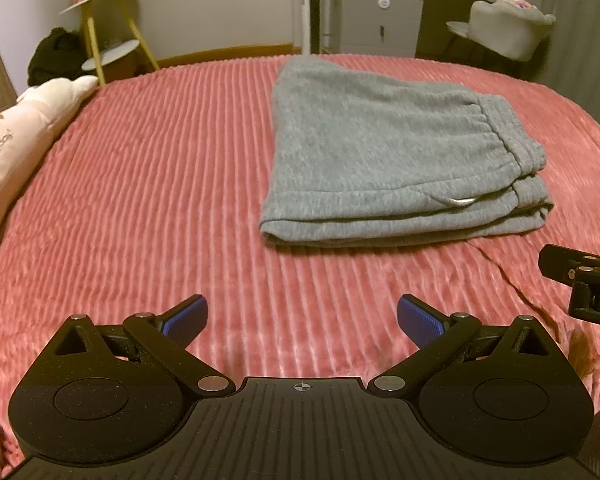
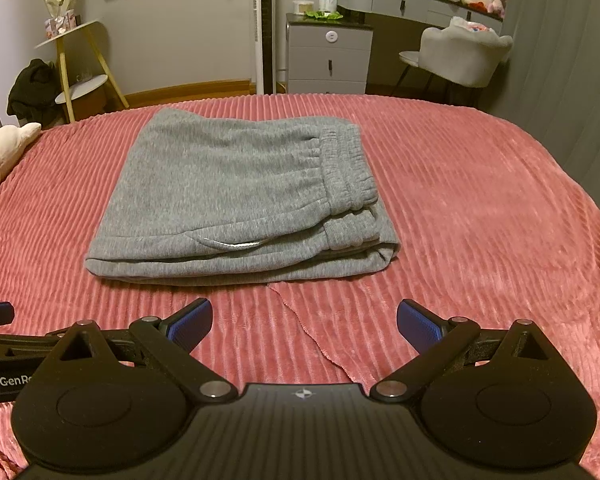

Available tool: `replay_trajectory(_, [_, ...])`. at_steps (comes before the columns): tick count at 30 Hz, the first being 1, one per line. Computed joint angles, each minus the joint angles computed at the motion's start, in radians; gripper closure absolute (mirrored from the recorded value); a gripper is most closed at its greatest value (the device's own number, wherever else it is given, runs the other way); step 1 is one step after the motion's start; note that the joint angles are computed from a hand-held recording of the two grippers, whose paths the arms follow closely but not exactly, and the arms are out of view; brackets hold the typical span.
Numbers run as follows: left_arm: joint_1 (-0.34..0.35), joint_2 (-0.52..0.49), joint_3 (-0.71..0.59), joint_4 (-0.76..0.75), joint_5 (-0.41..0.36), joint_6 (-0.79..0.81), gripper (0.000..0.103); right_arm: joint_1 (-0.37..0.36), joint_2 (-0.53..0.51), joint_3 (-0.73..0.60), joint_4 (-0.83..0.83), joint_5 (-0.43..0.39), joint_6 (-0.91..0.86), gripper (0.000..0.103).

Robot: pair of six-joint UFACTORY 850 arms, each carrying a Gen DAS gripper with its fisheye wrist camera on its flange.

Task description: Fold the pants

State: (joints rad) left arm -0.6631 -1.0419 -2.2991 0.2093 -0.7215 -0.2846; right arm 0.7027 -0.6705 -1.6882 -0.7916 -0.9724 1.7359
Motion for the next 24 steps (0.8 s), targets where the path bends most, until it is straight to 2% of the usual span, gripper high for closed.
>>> replay_trajectory(24, [0.002,-0.012,-0.017,-0.007,-0.008,0.011,0.000,-0.004,0.000,0.006,0.003,0.013,0.003,0.004])
